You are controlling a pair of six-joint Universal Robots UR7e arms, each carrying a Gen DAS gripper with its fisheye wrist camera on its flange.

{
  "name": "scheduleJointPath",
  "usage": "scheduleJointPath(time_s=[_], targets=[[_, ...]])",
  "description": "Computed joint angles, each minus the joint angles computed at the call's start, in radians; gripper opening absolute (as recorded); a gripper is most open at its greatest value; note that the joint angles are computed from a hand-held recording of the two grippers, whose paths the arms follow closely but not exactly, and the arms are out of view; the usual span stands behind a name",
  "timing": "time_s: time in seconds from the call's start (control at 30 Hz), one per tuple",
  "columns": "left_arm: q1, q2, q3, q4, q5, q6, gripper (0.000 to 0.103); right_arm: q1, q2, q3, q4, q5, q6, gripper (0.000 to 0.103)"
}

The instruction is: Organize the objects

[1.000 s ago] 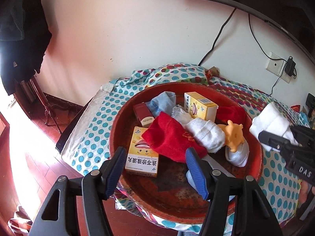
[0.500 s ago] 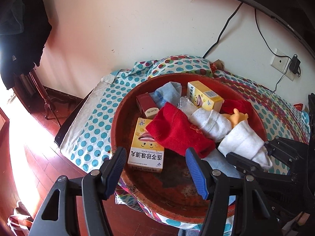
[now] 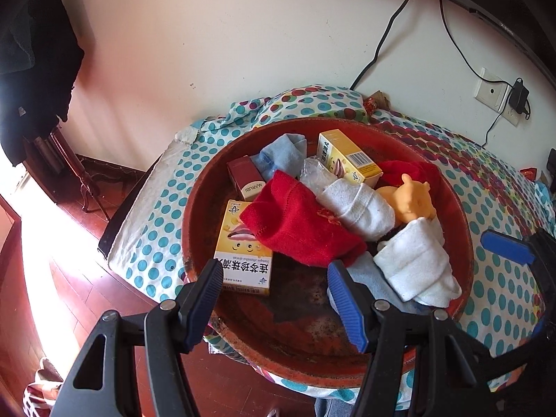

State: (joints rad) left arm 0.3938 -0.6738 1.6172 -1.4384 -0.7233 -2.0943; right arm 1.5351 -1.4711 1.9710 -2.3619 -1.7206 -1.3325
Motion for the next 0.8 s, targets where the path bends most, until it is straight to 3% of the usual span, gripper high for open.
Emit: scheduleJointPath(time_s=[0.33, 0.5, 0.8], targets=[[-0.015, 0.026, -0.036, -0.029, 0.032, 0.040, 0.064, -0.001, -0.056, -0.011, 0.091, -0.059, 0.096, 0.101], [-0.018, 0.034, -0.038, -0.067, 0.046, 0.076, 0.064, -0.004, -0.064, 0.009, 0.058, -0.091, 0.074, 0.101], [-0.022, 0.076, -0.108, 0.001, 0.025, 0.086, 0.064, -0.003, -0.075, 0.023, 0.035, -0.106, 0.059, 0.102]])
